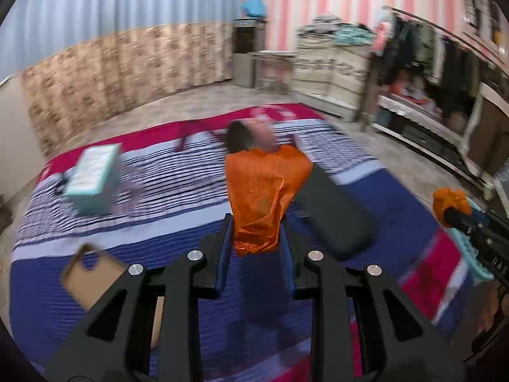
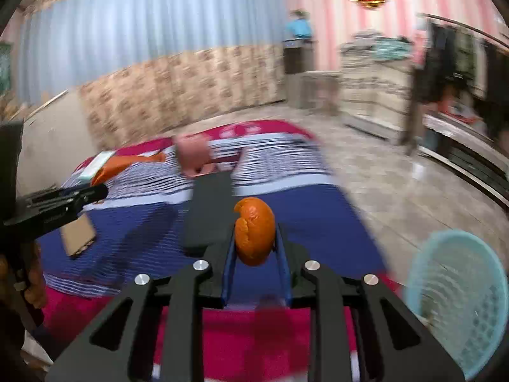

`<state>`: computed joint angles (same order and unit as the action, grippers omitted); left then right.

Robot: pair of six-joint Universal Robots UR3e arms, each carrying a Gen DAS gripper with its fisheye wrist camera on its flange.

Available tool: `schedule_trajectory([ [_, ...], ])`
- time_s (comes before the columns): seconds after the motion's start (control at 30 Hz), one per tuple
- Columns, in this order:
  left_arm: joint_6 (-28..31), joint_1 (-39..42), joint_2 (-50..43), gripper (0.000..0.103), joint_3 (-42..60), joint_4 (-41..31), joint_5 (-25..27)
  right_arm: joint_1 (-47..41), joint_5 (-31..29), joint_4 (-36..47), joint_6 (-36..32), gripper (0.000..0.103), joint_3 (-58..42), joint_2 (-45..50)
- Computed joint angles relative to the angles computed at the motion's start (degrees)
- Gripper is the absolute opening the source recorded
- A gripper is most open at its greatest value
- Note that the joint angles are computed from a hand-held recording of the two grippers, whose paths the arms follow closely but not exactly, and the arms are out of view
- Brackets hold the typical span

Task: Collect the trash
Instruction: 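Carry the orange bag and peel piece in both tools over the basket, then open the left tool over the basket while the right tool releases the peel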

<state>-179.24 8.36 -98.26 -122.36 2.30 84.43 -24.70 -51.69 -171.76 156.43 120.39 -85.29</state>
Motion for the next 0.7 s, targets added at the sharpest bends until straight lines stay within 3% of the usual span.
schedule_trajectory([
  [0.13, -1.12, -10.54, -6.38, 0.026, 9.49, -2.27, 3.21, -12.71, 2.73, 2.26, -2.98, 0.024, 4.83, -6.02],
  [0.3, -1.74, -20.98, -15.07, 0.026, 22.05, -4.40, 4.40, -25.43, 2.95, 2.18, -5.04, 0.024, 6.47, -6.26],
  [0.57, -1.09, -34.42, -34.49, 0.026, 49.02, -11.90, 5.78, -36.66, 3.70, 1.37, -6.71, 0.024, 5.56, -0.83],
  [0.7, 0.62, -39.24, -44.70, 0.026, 65.47, -19.57, 7.02, -38.79, 3.49, 1.29, -7.87, 0.024, 4.85, 1.67],
])
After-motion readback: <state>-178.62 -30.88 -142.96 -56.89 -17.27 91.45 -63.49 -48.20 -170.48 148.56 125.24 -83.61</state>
